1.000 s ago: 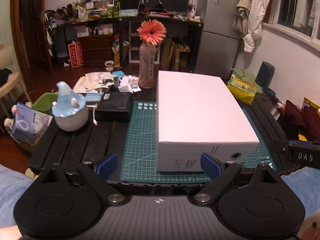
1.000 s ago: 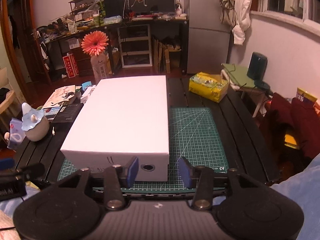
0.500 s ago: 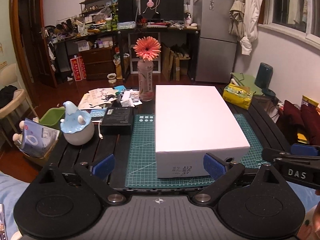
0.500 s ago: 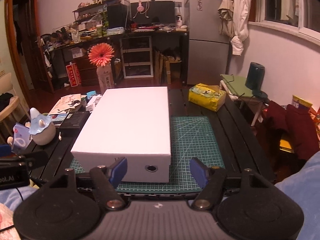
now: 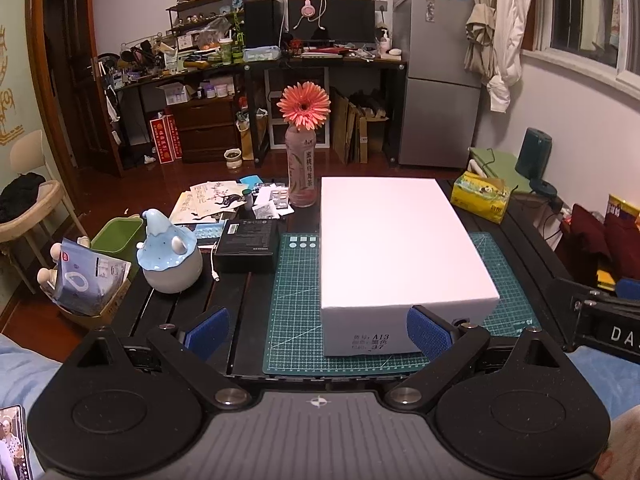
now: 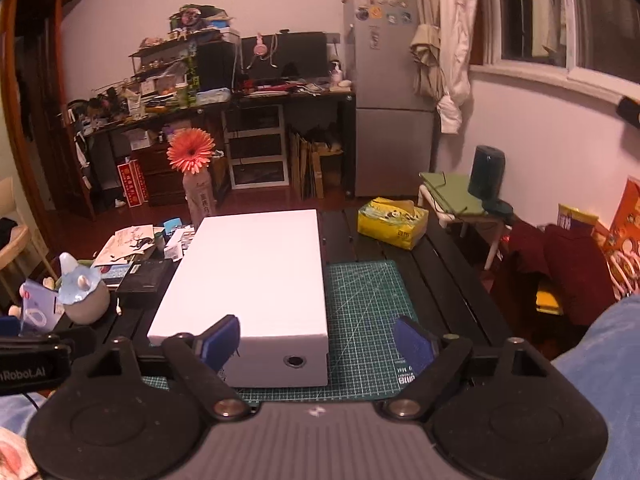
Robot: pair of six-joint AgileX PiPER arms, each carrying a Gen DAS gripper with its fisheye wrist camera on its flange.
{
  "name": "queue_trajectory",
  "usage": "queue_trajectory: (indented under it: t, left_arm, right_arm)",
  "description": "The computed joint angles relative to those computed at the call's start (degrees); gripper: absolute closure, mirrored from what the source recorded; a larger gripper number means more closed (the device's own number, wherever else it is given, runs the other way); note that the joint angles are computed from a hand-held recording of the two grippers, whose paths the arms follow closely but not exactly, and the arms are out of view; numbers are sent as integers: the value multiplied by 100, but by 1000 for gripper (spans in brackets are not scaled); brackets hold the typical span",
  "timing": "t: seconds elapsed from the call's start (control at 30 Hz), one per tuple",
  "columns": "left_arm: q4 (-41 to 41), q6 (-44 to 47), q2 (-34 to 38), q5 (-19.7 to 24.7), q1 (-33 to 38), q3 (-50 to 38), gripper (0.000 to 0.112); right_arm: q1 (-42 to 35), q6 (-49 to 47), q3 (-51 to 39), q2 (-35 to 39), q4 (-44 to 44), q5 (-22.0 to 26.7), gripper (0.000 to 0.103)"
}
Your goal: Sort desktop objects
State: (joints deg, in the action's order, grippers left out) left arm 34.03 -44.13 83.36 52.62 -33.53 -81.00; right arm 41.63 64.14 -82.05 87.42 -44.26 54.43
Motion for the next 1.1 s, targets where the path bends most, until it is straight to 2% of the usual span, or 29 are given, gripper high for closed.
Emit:
queue_trajectory:
  t: [0.23,0.43,0.53,0.83,1.1]
  left_arm:
    - [198,-106,-29,243,-183,-149,16]
    - [302,-159,-65,410,-265,-225,16]
    - [294,-175,-88,416,-247,-250,16]
    - [299,-196,-91,491,-203,-307,16]
    - [301,-206,-80,511,-171,-301,16]
  right_arm:
    - [103,-381,-268,162,105,326,11]
    - [166,-420,-279,63,199,62,11]
    - [151,-601,-532,143,410,226,11]
    - [539,-493,-792,301,-76,582,11]
    - [489,-547,-774,224,125,280,11]
